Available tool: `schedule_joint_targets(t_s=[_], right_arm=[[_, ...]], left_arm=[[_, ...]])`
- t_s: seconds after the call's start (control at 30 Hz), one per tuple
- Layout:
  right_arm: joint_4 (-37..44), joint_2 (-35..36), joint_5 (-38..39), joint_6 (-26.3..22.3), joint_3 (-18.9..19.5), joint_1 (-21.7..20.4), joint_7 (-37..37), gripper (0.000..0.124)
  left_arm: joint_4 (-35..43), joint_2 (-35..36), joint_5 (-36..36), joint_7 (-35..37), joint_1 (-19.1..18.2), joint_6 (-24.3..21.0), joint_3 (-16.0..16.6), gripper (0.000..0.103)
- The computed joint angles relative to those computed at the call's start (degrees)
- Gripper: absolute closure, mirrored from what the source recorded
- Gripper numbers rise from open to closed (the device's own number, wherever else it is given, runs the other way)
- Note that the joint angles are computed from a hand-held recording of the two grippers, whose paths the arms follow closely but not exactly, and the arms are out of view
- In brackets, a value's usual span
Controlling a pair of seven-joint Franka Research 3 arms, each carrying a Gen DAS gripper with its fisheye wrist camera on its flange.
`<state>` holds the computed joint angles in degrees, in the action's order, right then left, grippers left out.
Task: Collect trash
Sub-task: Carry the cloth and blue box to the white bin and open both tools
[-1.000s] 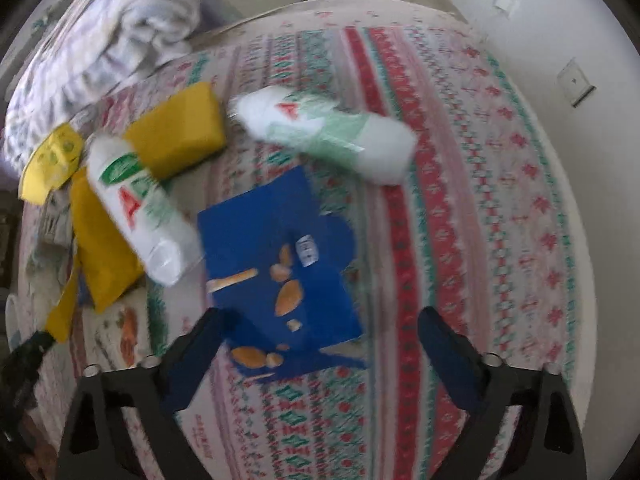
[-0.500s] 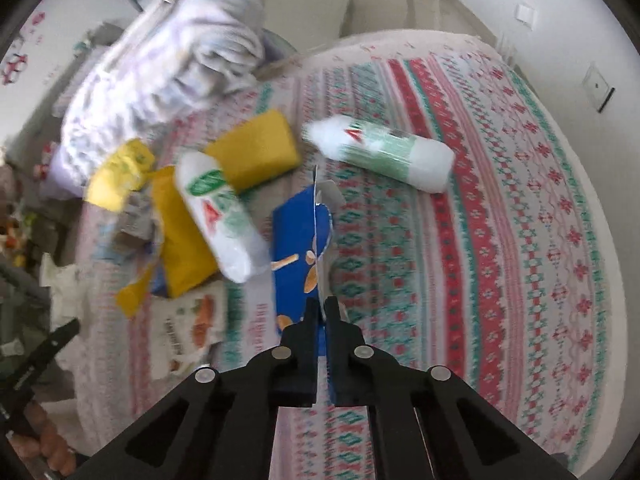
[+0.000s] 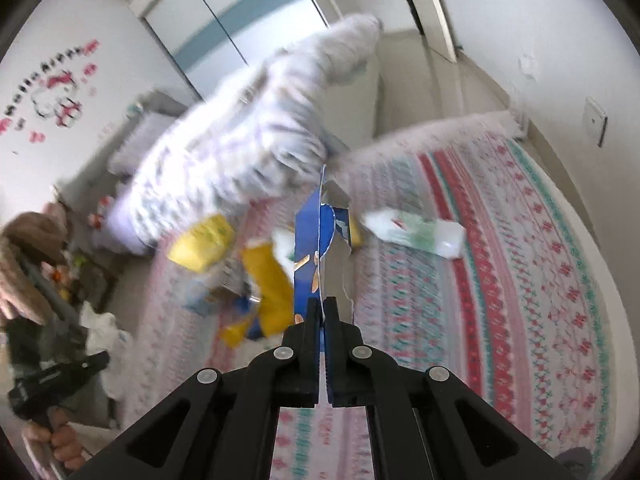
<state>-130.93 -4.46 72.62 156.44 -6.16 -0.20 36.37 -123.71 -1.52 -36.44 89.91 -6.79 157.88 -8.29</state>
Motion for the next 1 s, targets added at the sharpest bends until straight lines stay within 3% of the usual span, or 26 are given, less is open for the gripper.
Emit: schedule_joint_targets(t_s=[0.13,0.27,0.43,0.57,0.73,0.83,0.87,0.9,1.0], right_arm=[[1.3,0.0,5.7,-15.2,-1.3,-0.4,-2.8,0.122],[4.2,2.1,2.6,-18.9,1.9,1.8,-0.7,0.122],[10.2,7.0,-2.6,-18.1,6.1,6.0,2.7,0.122],[16.2,12.1,-4.2,-21.0,9.1,8.6,5.9,0.121],[27.0,21.1,-9.8,-19.7,13.4,13.1,11.7,0.121],[35.4,27.6,-16.1,-17.7,15.4,16.6,16.7,0.121],[37.3,29.1,-17.6,-17.4,16.0,17.2,18.0,0.121],[39.8,31.0,-19.4,-17.1,16.4,18.0,19.8,0.121],[47.4,37.1,-26.0,-16.3,16.7,20.6,27.0,0.118]], left_arm=[[-2.3,-1.4,1.7,-6.3,2.9,0.9,2.6,0.089],[-3.5,-1.1,-2.7,-8.5,5.5,0.0,4.9,0.089],[-4.5,-0.8,-2.5,-13.7,8.6,0.6,5.7,0.089],[-6.0,-1.7,-1.7,-15.6,10.1,1.4,6.4,0.089],[-5.8,-0.5,3.8,-20.9,12.4,1.6,7.3,0.088],[-4.1,1.2,-0.6,-17.1,13.5,-0.8,7.7,0.084],[-3.5,1.6,-0.7,-17.1,14.2,-2.3,7.8,0.081],[-3.1,2.0,-0.7,-17.6,14.6,-2.6,7.7,0.071],[-3.8,1.7,-2.4,-17.9,15.9,-0.6,7.4,0.032]])
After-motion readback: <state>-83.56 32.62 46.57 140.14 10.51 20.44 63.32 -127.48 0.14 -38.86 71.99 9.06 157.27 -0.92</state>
